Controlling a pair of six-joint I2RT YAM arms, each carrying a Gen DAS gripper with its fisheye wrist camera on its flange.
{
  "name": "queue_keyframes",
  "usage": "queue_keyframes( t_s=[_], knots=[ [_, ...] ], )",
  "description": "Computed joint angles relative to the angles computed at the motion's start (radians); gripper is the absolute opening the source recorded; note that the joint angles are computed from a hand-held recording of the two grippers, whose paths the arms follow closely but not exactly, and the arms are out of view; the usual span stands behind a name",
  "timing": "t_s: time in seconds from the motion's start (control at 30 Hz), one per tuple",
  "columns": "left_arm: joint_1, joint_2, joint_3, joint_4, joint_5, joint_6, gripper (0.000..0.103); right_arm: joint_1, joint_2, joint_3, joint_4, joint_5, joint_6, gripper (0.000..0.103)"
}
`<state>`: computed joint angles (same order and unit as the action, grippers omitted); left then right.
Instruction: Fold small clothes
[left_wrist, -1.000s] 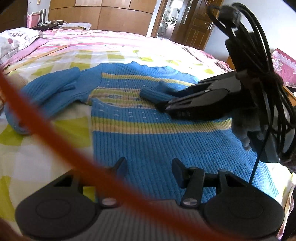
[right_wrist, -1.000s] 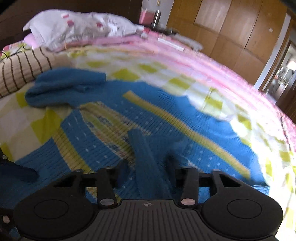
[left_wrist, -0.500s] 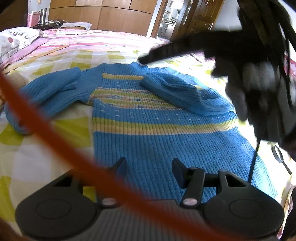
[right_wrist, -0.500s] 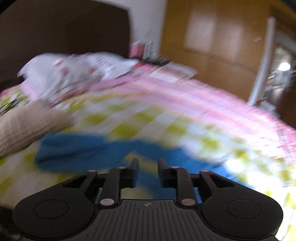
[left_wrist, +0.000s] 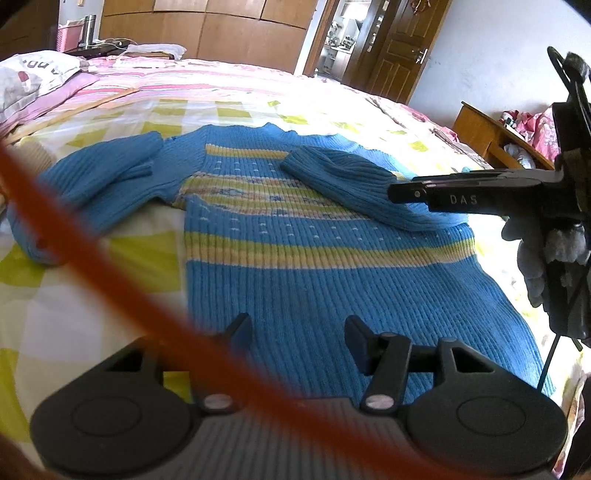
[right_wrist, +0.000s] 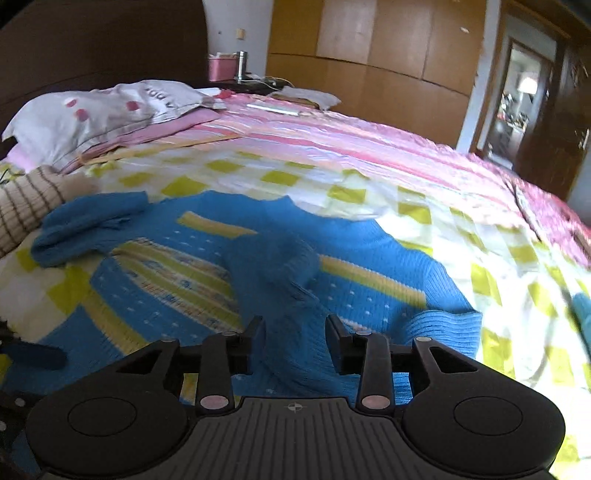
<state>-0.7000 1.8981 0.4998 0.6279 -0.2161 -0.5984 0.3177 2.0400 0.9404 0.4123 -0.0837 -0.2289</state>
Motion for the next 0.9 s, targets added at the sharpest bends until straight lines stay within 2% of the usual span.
queue_keyframes(
  t_s=[0.1, 0.2, 0.3, 0.37, 0.4, 0.43, 0.47, 0.5, 0.57, 0.7, 0.8, 0.83, 0.9],
  knots=[
    [0.006, 0.01, 0.003, 0.008, 0.005, -0.001, 0.061, 0.035, 0.015, 0.02, 0.012, -0.016, -0.021, 0.035],
    [0.008, 0.014, 0.004, 0.012, 0.008, 0.005, 0.062, 0.084, 0.073, 0.099, -0.034, 0.001, -0.047, 0.035],
    [0.008, 0.013, 0.001, 0.015, 0.009, 0.012, 0.062, 0.118, 0.134, 0.17, -0.056, 0.052, -0.073, 0.035],
    [0.008, 0.013, 0.0, 0.015, 0.011, 0.015, 0.063, 0.138, 0.184, 0.235, -0.089, 0.123, -0.09, 0.034],
    [0.009, 0.012, -0.001, 0.015, 0.012, 0.016, 0.063, 0.142, 0.209, 0.276, -0.119, 0.158, -0.09, 0.031],
    [0.009, 0.009, -0.002, 0.015, 0.014, 0.015, 0.063, 0.137, 0.226, 0.318, -0.169, 0.159, -0.075, 0.023],
    [0.011, 0.007, -0.004, 0.016, 0.017, 0.014, 0.063, 0.123, 0.234, 0.359, -0.225, 0.139, -0.043, 0.005],
    [0.012, 0.004, -0.006, 0.017, 0.019, 0.012, 0.063, 0.113, 0.232, 0.379, -0.256, 0.122, -0.015, 0.005],
    [0.016, 0.002, -0.01, 0.022, 0.024, 0.008, 0.063, 0.096, 0.195, 0.366, -0.235, 0.096, 0.034, 0.005],
    [0.016, 0.006, -0.011, 0.029, 0.022, 0.004, 0.063, 0.097, 0.08, 0.261, -0.075, 0.034, 0.141, 0.005],
    [0.011, 0.013, -0.008, 0.031, 0.015, 0.006, 0.063, 0.129, 0.046, 0.187, 0.039, -0.013, 0.154, 0.006],
    [0.009, 0.015, -0.006, 0.03, 0.012, 0.01, 0.064, 0.145, 0.054, 0.168, 0.063, -0.028, 0.121, 0.012],
    [-0.001, 0.012, -0.006, 0.025, 0.001, 0.015, 0.064, 0.183, 0.084, 0.171, 0.012, -0.003, 0.032, 0.026]
  ],
)
